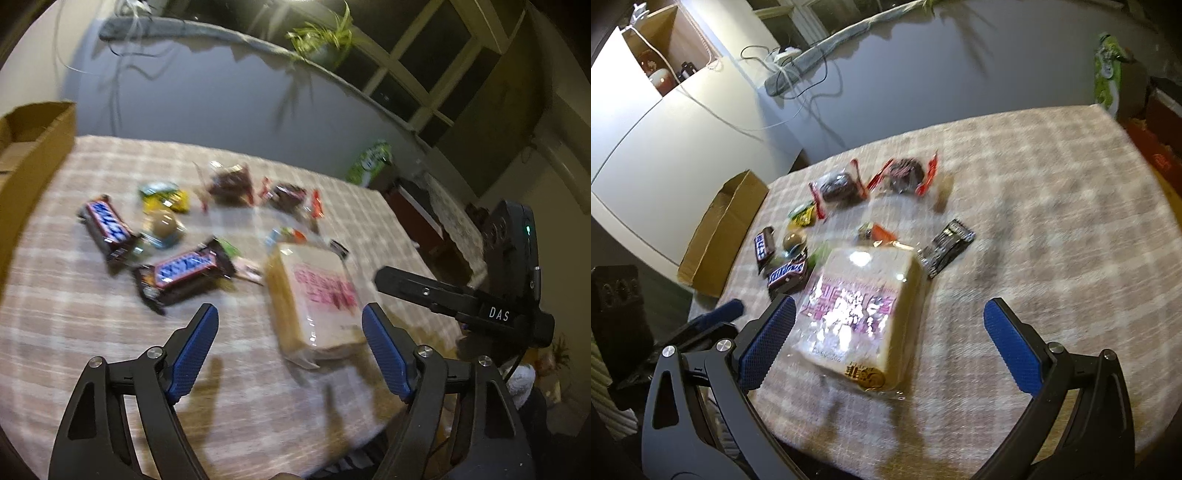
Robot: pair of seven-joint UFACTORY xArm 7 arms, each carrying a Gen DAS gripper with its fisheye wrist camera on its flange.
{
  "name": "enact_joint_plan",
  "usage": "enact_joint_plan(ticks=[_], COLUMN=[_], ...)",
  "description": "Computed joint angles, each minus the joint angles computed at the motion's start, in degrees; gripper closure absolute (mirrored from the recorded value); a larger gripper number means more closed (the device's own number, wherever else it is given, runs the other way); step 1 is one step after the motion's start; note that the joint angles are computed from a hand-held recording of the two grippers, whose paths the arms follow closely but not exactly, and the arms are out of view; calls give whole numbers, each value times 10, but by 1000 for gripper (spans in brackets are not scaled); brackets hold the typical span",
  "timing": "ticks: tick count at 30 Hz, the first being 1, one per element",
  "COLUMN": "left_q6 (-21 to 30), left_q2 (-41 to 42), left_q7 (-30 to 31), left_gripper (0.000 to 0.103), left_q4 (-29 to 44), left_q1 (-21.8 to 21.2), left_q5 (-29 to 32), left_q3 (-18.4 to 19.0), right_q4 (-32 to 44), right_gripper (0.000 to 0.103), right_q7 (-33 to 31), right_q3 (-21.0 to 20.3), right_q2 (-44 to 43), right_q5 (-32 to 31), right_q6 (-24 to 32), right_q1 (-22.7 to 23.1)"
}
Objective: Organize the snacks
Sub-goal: 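Lower the left tool over the packaged bread slice and close on it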
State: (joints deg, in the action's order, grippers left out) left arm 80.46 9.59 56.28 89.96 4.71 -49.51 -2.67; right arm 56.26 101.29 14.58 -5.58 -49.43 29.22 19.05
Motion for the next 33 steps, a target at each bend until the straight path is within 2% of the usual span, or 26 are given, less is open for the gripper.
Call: enact_joint_plan(ticks=[3,4,5,6,11,12,17,20,24,33], left_q6=[6,8,13,13,24,26,34,40,38,46], left_q2=[4,6,10,11,26,28,40,46,42,33], left_q7=[0,-1,-2,-2,-12,-15,-22,-26,-22,-8], left_gripper=[26,29,36,38,46,50,59,61,61,61], left_q4=[-1,-1,2,2,11,13,21,24,20,19], left_q1=[-6,-7,-8,-9,-11,-12,-14,-14,-14,-4], left_q5=[10,12,17,19,26,26,33,34,32,19], left_q3=[-4,-5,-6,-7,-11,-12,-18,-21,-23,-15], right_q4=[-2,3,5,7,7,6,-4,-12,-12,24], right_gripper=[0,0,0,1,11,14,28,36,45,47], right_q7=[-16,-25,-30,-34,-60,-62,-91,-106,-110,-114], right_q3=[-6,-7,-9,-11,-23,-24,-35,-41,-42,-37], right_q2=[7,14,18,22,35,36,46,50,50,60], right_q5=[17,23,26,28,53,57,99,126,132,131], right_q6=[-28,-32,-35,-40,-68,-72,-113,-138,-143,-99], right_q1=[-1,-1,0,1,5,5,4,3,4,20])
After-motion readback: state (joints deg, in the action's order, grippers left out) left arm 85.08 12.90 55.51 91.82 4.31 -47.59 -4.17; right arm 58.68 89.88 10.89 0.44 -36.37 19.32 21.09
